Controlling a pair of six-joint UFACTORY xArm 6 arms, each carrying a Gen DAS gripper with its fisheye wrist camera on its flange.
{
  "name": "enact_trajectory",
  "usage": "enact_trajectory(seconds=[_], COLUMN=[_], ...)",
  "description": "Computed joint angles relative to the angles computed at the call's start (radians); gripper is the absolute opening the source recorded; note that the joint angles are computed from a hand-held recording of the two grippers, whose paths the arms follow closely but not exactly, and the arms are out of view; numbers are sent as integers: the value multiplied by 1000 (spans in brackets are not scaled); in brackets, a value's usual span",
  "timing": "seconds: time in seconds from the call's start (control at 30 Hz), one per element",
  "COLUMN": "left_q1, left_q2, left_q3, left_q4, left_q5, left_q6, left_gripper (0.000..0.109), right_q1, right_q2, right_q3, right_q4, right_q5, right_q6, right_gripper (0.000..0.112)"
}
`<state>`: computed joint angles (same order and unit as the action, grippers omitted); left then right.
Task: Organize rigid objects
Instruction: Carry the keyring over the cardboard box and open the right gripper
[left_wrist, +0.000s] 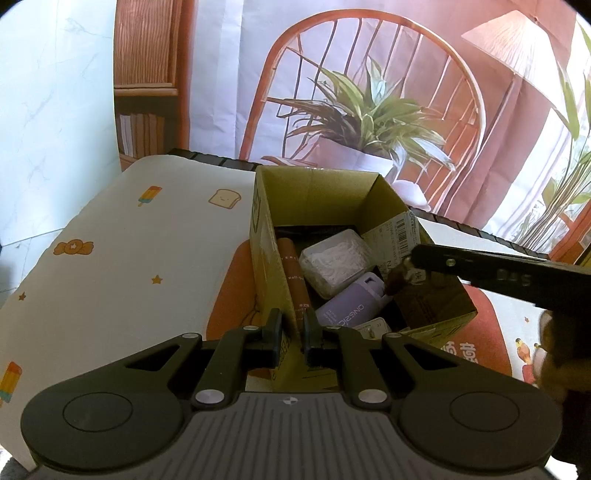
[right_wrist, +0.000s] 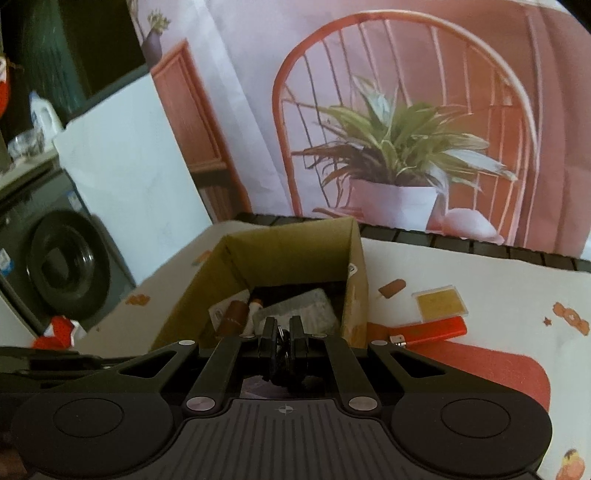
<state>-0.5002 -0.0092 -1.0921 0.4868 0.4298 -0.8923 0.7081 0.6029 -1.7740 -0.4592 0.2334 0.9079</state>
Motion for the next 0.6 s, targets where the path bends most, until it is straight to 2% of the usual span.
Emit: enact_trajectory(seconds=[0.27, 0.43, 0.6], left_q1=[-1, -1, -1], left_q2=[1, 1, 1], left_q3=[-2, -2, -3], left_q4=[1, 0, 0], left_q5=[0, 3, 3], left_q6=[-2, 0, -1], left_gripper=[12, 12, 12], right_q1=[18, 18, 13], right_q2=[134, 204, 220], right_q3=[-207, -323, -350], right_q4=[68, 62, 31], right_q5=[118, 182, 184], right_q6=[-152, -167, -153], right_gripper=[6, 7, 19])
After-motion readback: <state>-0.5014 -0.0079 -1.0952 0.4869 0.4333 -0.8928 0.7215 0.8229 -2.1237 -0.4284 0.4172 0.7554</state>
